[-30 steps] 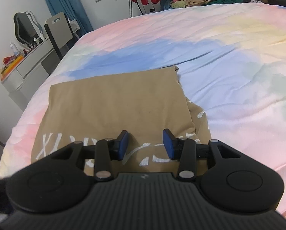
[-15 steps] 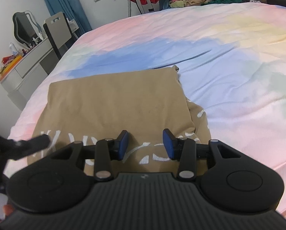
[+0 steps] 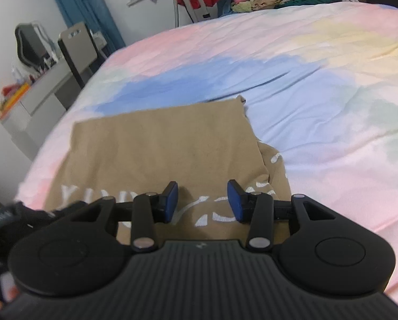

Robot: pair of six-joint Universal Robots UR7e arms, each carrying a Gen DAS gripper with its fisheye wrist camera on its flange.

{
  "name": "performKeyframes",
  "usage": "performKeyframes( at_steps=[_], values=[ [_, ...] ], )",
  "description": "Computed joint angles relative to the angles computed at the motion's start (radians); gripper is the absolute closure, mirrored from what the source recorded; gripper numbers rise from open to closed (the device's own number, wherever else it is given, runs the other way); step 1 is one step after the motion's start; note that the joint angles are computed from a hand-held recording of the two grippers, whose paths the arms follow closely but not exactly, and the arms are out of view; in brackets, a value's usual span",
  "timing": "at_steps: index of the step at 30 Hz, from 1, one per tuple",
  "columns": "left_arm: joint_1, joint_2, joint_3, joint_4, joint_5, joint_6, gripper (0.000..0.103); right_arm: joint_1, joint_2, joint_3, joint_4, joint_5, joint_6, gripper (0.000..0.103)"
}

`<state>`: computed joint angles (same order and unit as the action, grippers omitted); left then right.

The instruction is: Fold clothes

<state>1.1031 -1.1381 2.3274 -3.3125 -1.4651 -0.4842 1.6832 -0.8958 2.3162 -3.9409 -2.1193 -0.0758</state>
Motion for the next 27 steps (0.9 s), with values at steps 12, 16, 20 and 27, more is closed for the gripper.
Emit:
performKeyframes(
  at_steps=[12, 16, 20, 27],
  values=[
    [-0.004, -0.010, 0.017, -0.031, -0.003, -0.012, 0.069, -0.221, -0.192, 0.192, 0.086, 0.684, 0.465, 0.017],
    [0.008, -0.006, 0.017, -0.067, -0.032, -0.025, 0.072, -0.276, -0.158, 0.188, 0.139, 0.830, 0.536, 0.017],
    [0.014, 0.017, 0.008, -0.114, -0.056, -0.038, 0.075, -0.298, -0.089, 0.169, 0.092, 0.860, 0.605, 0.017],
    [0.020, 0.065, -0.015, -0.173, -0.086, -0.063, 0.078, -0.347, 0.021, 0.162, -0.154, 0.813, 0.772, 0.020]
  ],
)
